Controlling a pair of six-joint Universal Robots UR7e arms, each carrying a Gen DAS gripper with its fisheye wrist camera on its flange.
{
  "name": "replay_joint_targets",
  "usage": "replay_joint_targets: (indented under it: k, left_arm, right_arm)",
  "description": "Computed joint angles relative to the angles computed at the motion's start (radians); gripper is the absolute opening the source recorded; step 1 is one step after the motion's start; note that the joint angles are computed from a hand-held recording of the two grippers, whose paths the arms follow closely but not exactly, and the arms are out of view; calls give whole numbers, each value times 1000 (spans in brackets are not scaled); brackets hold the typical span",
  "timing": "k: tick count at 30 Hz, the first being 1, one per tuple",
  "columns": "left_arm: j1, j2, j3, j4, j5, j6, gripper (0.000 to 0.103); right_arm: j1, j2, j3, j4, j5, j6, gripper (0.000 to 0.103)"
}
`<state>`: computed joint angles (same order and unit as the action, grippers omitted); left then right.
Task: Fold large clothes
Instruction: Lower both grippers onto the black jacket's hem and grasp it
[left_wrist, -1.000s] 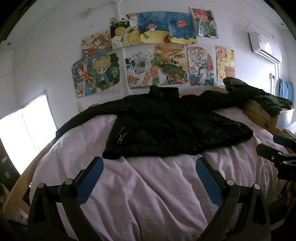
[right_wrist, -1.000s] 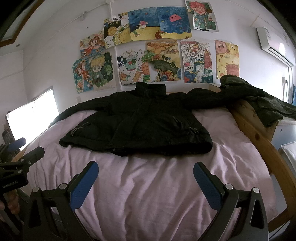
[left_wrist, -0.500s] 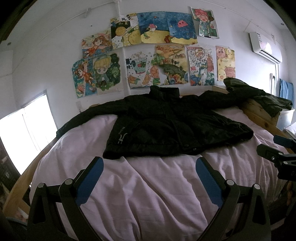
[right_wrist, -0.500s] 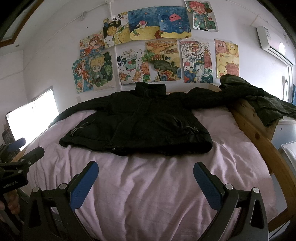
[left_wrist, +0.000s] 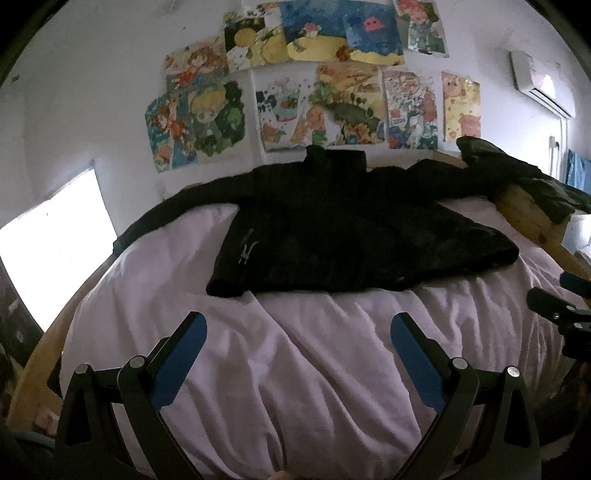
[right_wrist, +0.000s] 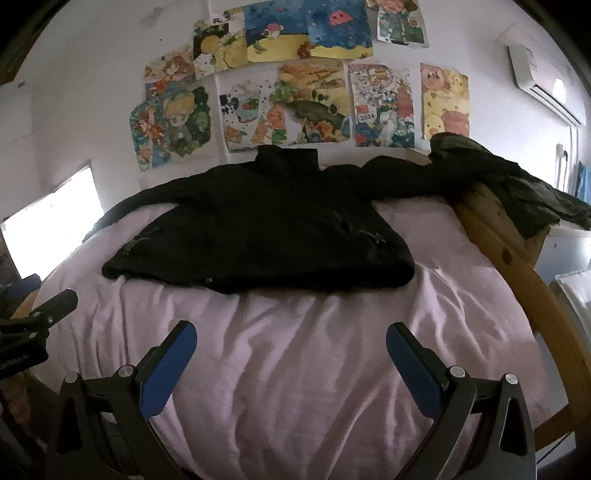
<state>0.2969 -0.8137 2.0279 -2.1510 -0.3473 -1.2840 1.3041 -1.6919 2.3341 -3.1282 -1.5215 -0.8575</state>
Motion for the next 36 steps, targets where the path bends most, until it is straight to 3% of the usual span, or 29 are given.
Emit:
replay_joint_targets:
  k: [6,10,14,19,24,27,29,33,36]
  left_arm:
    - [32,-56,-99,137,-97,-25,98]
    - [23,-58,-215,332,-49,-34,98]
    - [14,-48,-298,439,15,-16,98]
    - [24,-12,-400,538,88,39,98]
    - [85,39,-470,397,86,223,98]
    - [142,105,-584,399,63,301,98]
    - [185,155,-663,380,48,370,98]
    - [288,272,-828,217,-1,575,98]
    - [368,376,-977,17,-82,788,98]
  right_arm:
    - [79,-29,-91,180,-77,33,103]
    - [146,-32,-180,272,-109,6,103]
    - [225,16,-344,416,-167,24,103]
    - [266,114,-509,433,-208,10,103]
    - [245,251,-709,509,-207,48,103]
    - [231,350,-819,482,-241,25,103]
    - [216,406,-902,528,-241,26,103]
    - [171,549,-1125,663,-143,-19,103]
    - [145,647,-1294,757,-94,28,103]
